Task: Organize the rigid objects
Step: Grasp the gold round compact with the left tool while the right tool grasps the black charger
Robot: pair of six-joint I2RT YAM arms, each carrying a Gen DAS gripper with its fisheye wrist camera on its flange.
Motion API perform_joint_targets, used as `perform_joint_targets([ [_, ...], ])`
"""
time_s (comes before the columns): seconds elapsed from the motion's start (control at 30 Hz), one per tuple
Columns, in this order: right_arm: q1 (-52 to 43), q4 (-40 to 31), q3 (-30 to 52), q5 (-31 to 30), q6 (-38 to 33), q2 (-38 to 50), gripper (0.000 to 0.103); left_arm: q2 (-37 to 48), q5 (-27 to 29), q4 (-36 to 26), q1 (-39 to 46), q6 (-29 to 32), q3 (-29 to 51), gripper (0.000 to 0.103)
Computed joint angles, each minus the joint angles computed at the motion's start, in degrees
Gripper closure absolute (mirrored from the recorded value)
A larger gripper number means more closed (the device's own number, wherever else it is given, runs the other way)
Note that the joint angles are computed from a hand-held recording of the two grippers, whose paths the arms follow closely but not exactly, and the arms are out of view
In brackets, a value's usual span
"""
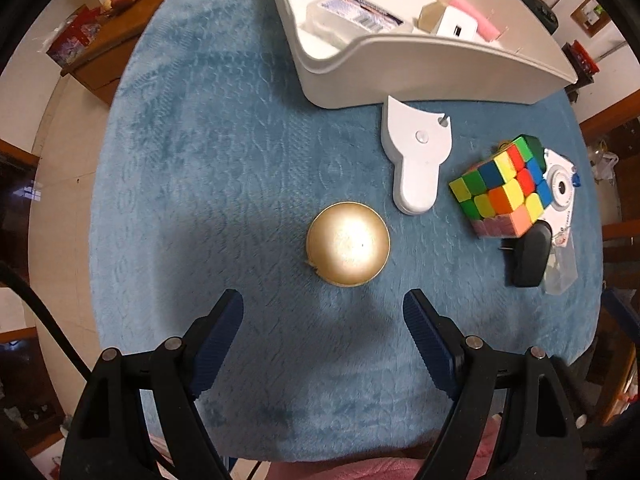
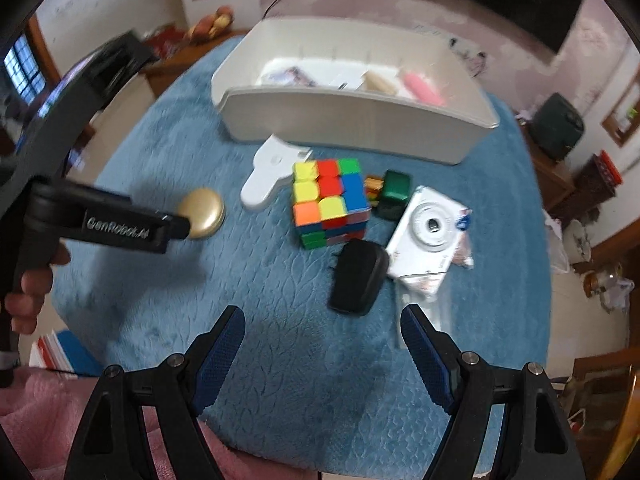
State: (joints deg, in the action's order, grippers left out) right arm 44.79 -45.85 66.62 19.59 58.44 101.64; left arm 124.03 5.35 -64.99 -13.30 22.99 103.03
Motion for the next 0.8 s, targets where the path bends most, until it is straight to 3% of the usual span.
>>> perform_joint_targets([
  [0.47,-10.52,8.21,-2.48,-12.87,-11.42,4.90,0.022,11.67,-4.25,-5.02,-3.95,-5.29,10.74,0.018],
  [0.8,-16.56,13.91,-6.18,-19.05,-13.11,5.26,0.038,17.95,-5.75,-8.11,-6.51,-10.97,18.57,0.019],
])
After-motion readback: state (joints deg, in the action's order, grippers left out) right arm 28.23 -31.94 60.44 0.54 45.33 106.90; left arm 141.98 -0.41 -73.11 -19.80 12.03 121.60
